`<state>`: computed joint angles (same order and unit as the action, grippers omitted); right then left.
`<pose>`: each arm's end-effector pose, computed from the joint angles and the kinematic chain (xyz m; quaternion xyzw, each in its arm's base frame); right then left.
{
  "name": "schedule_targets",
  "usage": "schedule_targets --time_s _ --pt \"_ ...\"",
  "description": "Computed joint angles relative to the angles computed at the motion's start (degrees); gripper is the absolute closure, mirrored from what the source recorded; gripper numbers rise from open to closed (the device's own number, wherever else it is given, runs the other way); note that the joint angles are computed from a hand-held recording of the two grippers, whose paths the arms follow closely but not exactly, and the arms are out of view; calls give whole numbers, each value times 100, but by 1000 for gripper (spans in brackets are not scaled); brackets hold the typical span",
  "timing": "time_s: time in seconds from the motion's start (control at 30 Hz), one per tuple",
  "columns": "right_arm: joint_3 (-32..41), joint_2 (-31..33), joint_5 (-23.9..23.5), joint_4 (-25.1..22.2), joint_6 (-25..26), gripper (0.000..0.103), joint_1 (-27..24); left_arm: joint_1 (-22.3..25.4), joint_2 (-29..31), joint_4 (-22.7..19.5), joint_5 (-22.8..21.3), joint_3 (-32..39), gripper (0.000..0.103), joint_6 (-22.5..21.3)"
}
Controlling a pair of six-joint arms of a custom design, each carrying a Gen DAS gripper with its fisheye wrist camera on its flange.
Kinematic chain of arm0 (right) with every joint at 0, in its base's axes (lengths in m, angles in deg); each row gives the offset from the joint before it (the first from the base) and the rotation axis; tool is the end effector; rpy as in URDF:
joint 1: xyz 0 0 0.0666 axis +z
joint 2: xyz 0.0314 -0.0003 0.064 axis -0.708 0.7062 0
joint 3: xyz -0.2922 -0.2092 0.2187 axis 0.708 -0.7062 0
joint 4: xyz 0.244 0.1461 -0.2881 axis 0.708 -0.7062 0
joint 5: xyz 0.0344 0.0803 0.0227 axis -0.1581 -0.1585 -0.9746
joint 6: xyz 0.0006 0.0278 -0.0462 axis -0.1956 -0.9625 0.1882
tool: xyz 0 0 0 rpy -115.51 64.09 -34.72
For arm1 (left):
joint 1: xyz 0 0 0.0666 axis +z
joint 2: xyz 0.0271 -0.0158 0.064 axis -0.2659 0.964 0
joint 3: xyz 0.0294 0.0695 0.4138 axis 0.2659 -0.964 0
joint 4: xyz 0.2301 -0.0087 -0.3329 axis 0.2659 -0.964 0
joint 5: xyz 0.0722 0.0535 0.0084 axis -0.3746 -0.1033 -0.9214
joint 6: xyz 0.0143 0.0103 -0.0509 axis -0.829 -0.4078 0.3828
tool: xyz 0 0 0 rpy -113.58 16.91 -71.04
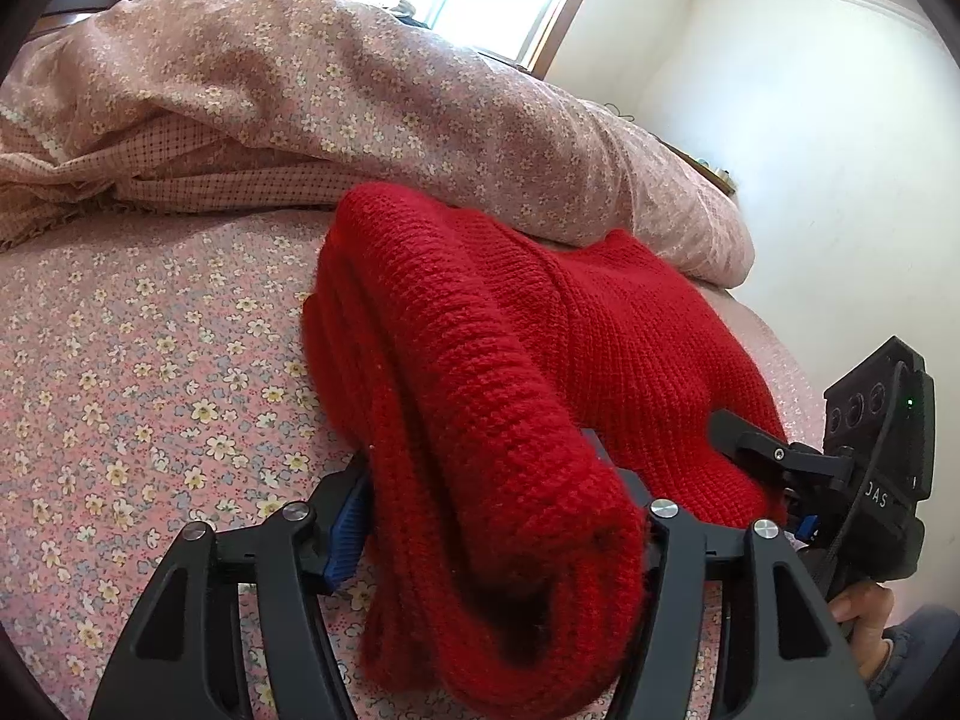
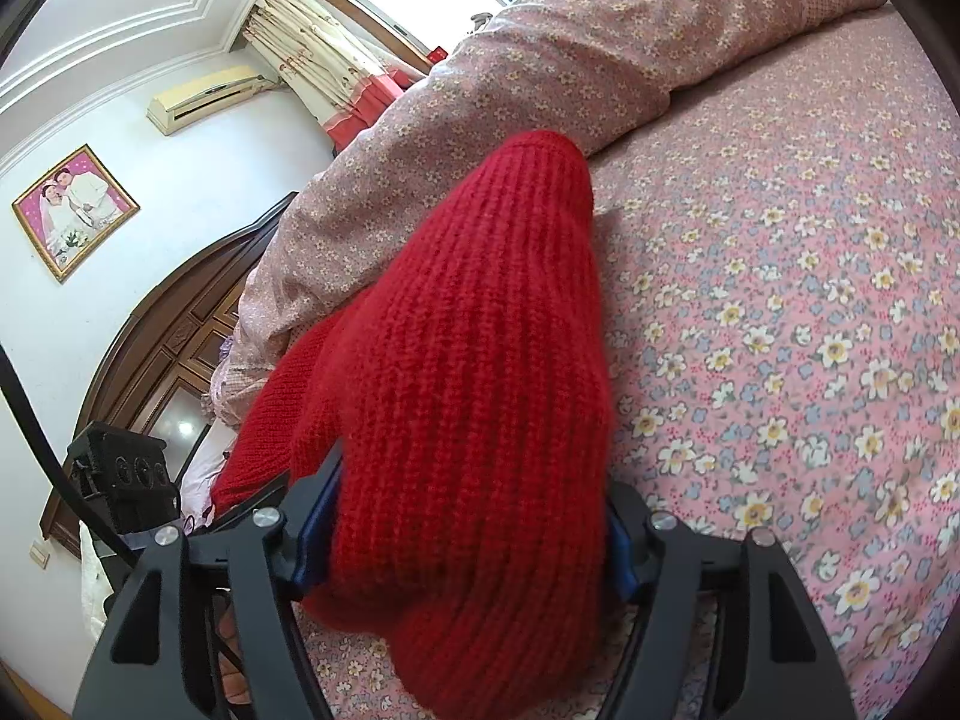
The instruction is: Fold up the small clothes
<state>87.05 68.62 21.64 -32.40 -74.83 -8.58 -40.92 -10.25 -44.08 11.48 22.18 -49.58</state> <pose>0.4353 0.3298 0.3048 0.0054 0.8497 0.3997 0.3439 0.4040 -0.1943 0.3207 0.0006 0.8850 -0.2138 0.4136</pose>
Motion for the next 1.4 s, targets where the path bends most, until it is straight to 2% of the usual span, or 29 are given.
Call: schedule_targets --time_s 0.17,0.27,0.3,0.33,0.43,0.5,0.67,0.73,0.8,0.9,0.93,0.97,1.0,1.1,1.13,1.23,1.4 --pt "17 6 -5 -26 -1 28 -1 -73 11 -50 -167 33 45 -18" --pt "125 9 -23 -233 -26 19 2 -64 9 -120 -199 56 38 24" --pt "151 -18 106 -319 -31 14 30 -49 -3 -166 -206 61 31 61" --pt "163 -50 244 -398 -25 10 64 -41 -19 -285 -219 87 26 85" --pt "87 -221 530 -412 -64 10 153 -40 -117 -969 -228 285 26 -11" --pt "14 -399 750 -430 -32 10 211 -118 -356 -1334 -450 364 26 -98" --pt "-140 -1073 1622 -843 138 9 501 -571 -1041 -1804 -1410 453 26 -478" --pt "-204 -1396 2042 -1179 416 4 745 -877 -1350 -1893 -1825 441 25 -603" --pt "-304 -1682 2586 -1391 755 4 1047 -1226 -1664 -1894 -2288 374 25 -788" --pt "-439 -2018 3427 -1530 1223 3 1550 -1864 -2116 -1593 -3506 103 22 -947" --pt "-489 -2114 3756 -1528 1295 3 1727 -2092 -2296 -1382 -3834 -55 16 -1024" --pt "-557 -2187 4074 -1475 1278 3 1877 -2194 -2398 -1289 -3941 -135 12 -1042" --pt "-632 -2240 4373 -1389 1238 3 2002 -2257 -2466 -1245 -3984 -204 6 -1024" --pt "-766 -2243 5196 -1337 1154 3 2261 -2285 -2483 -1271 -3926 -383 5 -841" --pt "-750 -2197 5280 -1401 1207 3 2267 -2206 -2441 -1229 -3795 -456 5 -808" --pt "-676 -2071 5304 -1577 1411 2 2226 -1903 -2203 -1012 -3364 -669 5 -772" --pt "-611 -1766 5155 -1300 1854 2 2046 -1414 -1747 -565 -2833 -928 5 -797"
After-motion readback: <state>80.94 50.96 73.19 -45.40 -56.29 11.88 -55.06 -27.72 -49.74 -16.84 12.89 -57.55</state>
